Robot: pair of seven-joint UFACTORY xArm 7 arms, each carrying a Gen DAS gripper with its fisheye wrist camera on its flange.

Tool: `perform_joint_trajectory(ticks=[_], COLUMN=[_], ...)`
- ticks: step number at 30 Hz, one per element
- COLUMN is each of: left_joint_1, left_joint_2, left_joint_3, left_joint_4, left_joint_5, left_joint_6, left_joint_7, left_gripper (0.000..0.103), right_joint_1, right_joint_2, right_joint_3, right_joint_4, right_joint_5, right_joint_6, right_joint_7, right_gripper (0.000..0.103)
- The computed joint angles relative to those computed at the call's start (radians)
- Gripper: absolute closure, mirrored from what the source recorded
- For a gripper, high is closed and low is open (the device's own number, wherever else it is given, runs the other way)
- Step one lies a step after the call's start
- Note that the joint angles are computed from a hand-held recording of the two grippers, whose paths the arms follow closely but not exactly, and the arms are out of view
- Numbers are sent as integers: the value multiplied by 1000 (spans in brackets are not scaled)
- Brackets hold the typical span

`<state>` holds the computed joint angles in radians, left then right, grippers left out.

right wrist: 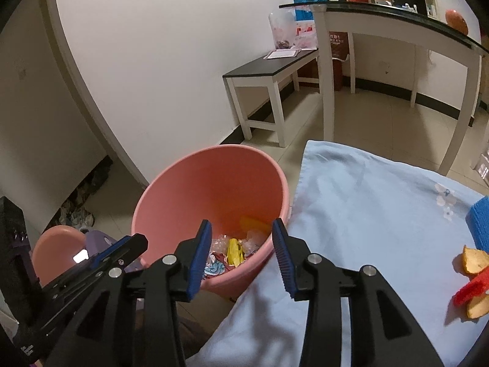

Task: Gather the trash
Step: 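Carry wrapper and black net over the pink bucket and open both tools, then grasp the red foam net with left tool while right tool grasps an orange peel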

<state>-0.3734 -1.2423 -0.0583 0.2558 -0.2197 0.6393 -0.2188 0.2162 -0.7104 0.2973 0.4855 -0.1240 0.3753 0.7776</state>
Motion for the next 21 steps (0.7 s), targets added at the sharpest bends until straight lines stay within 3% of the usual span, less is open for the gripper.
perform_joint_trajectory(ticks=[6, 12, 21], left_joint_1=[-32, -97, -207], left_joint_2=[-28, -33, 23], left_joint_3=[-34, -74, -133], left_joint_4=[13, 27, 60], left_joint_5=[1, -12, -26], left_joint_6=[21, 28, 20], left_joint_7=[-16, -36, -54], left_gripper=[78, 78, 78], right_joint_1=[18, 34, 15], right_joint_2=[-118, -302, -744], right_joint_3=[-10, -24, -26], right_joint_4=[-57, -132, -250], right_joint_5=[14, 30, -14], right_joint_6=[54, 177, 553], right_joint_7=[12, 11, -26], right_gripper=[60, 59, 59])
